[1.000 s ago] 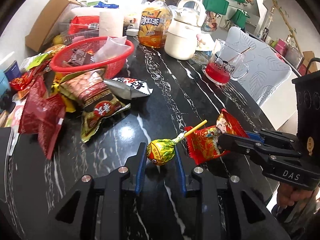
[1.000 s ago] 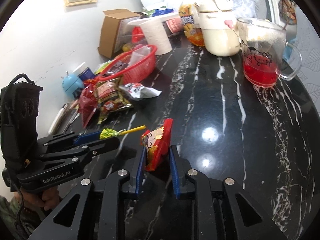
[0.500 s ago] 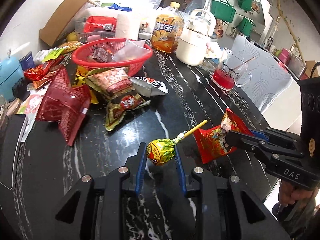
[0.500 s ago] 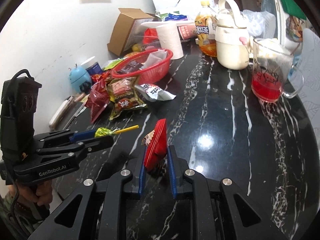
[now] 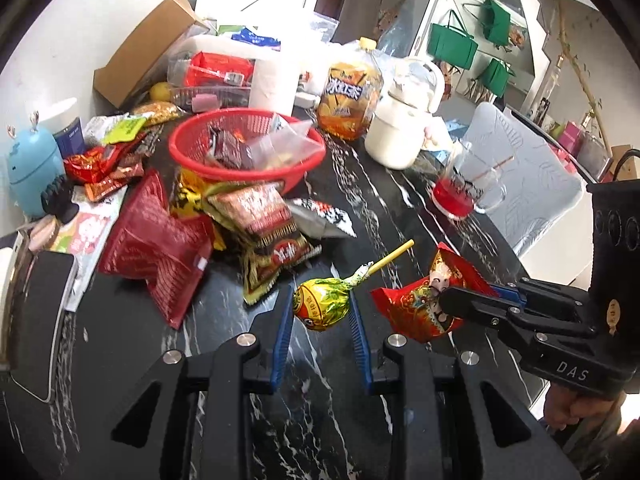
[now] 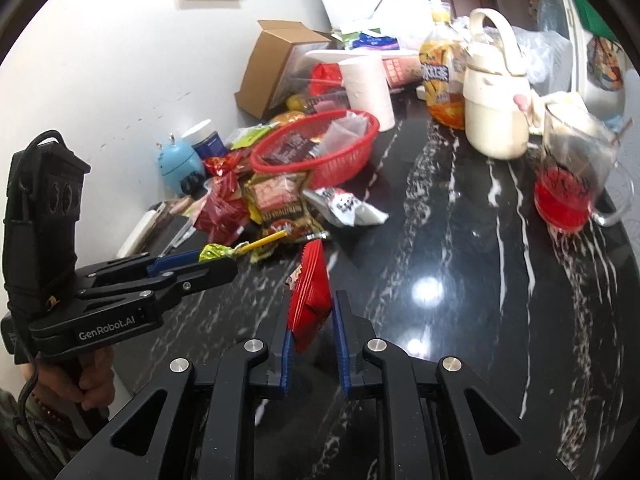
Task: Organize snacks
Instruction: 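Lift the lollipop and red packet and carry both over the red basket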
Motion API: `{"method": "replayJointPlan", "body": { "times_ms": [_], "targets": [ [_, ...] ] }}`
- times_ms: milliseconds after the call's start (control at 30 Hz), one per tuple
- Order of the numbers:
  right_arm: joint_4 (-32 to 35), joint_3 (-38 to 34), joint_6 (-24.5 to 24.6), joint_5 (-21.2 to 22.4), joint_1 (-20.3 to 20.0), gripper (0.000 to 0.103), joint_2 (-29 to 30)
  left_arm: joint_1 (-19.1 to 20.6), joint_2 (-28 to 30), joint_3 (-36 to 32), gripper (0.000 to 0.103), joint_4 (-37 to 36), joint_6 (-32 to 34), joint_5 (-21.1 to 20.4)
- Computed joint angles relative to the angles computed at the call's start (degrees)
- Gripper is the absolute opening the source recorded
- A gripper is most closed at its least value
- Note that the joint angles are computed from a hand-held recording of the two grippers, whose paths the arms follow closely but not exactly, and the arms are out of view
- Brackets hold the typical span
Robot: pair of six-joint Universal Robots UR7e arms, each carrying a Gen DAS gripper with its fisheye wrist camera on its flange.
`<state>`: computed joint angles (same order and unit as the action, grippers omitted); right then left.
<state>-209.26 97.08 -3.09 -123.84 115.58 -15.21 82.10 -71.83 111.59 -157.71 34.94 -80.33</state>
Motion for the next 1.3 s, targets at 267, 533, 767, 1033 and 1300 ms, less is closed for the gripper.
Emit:
{"method": "replayJointPlan", "body": {
  "times_ms": [267, 533, 767, 1033, 1300],
  "targets": [
    [2.5, -3.6, -4.8, 0.0, 0.8, 0.017, -0.3, -0.4, 0.3, -2.1, 0.027, -1.6, 0.7, -1.0],
    [4.0, -7.5, -9.8, 1.7, 0.8, 0.017, -0.5, -1.1, 1.4, -5.3, 0.027, -2.2, 1.5, -2.3],
    [4.9, -11.9, -14.0, 2.9, 0.4, 0.017, -0.5, -2.2, 4.1, -9.9, 0.027, -3.2, 2.4, -2.7],
    [8.6, -18.2, -16.4, 4.5, -1.0, 0.017, 0.2, -3.0, 8.7, -16.9, 0.027, -3.6, 3.6, -3.1],
    [12.6, -26.6, -20.2, 5.8, -2.7, 0.017, 2.3, -2.9, 15.2, -25.4, 0.027, -3.1, 3.4, -3.8]
  ]
}}
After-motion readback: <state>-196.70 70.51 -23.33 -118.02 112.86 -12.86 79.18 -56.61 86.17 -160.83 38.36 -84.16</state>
